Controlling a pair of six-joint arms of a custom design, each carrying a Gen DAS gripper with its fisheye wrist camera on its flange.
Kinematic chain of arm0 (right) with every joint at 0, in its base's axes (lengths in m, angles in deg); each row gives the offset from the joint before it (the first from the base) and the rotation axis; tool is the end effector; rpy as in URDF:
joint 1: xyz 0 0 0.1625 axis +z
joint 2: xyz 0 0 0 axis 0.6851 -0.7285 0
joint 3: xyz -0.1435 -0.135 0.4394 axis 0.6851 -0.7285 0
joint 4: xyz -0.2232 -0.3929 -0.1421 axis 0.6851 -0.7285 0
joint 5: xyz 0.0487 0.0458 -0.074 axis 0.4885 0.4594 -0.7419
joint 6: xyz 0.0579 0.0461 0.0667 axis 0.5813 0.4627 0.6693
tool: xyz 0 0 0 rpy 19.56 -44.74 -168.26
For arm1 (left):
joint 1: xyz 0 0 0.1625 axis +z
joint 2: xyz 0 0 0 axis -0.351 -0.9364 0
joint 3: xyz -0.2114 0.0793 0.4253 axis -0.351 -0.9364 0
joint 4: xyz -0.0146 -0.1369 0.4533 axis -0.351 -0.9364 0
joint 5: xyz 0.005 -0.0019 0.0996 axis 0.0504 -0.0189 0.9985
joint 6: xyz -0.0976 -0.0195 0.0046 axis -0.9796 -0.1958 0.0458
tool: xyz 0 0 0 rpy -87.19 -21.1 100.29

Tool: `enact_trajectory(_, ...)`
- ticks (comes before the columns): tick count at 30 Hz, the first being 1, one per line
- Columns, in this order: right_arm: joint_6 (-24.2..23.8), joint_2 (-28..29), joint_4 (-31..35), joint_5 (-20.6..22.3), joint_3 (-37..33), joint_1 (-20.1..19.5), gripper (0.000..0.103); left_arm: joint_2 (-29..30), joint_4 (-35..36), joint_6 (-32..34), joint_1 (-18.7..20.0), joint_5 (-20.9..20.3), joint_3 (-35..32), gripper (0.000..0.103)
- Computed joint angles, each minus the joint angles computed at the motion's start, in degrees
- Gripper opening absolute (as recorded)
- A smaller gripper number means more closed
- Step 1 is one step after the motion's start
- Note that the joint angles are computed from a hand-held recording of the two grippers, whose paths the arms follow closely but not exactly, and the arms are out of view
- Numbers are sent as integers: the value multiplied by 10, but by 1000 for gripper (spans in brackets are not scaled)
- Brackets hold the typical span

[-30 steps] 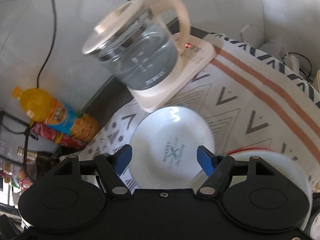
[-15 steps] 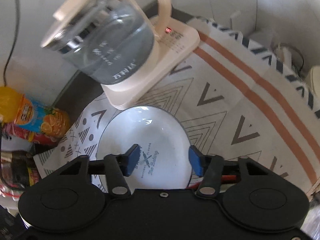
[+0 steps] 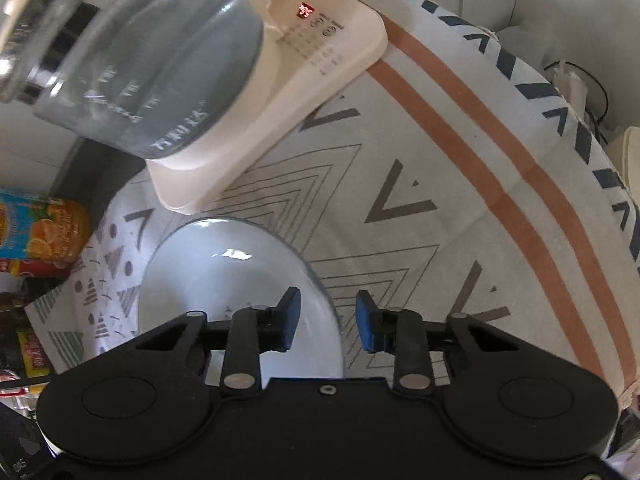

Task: Organize plates and bowls
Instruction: 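Reach the right gripper to the white 'BAKERY' plate and grasp its rim, then lift the 'BAKERY' plate and carry it onto the 'Sweet' plate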

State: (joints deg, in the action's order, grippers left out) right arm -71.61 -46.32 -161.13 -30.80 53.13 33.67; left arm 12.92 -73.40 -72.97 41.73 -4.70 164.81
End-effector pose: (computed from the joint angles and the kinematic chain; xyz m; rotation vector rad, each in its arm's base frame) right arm 0.0048 -0.3665 0.3719 -0.3406 -2.5687 0.4125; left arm -0.3532 -0.3285 -0.0315 -0.5101 2.7621 -0.6230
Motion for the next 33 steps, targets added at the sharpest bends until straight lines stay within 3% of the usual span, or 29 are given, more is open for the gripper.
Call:
enact_trajectory(12,-12,43,51,-18,-24,10,22,3,4,-24,0,-4,-3,10)
enact_trajectory(15,-55,30,30,-9,-13,7,20,-3,-2,-17,-5,7,5,8)
enact_trajectory(20,-97,2,14,35,3,0,14,-34,3,-38,-15,34,28,5)
enact_trajectory(26,-108,-24,11,113,17,-8,6,-87,29,-80,-25,60,60,2)
enact_trajectory(33,-117,-28,-20,150,47,11,5,-138,55,-130,-48,70,99,2)
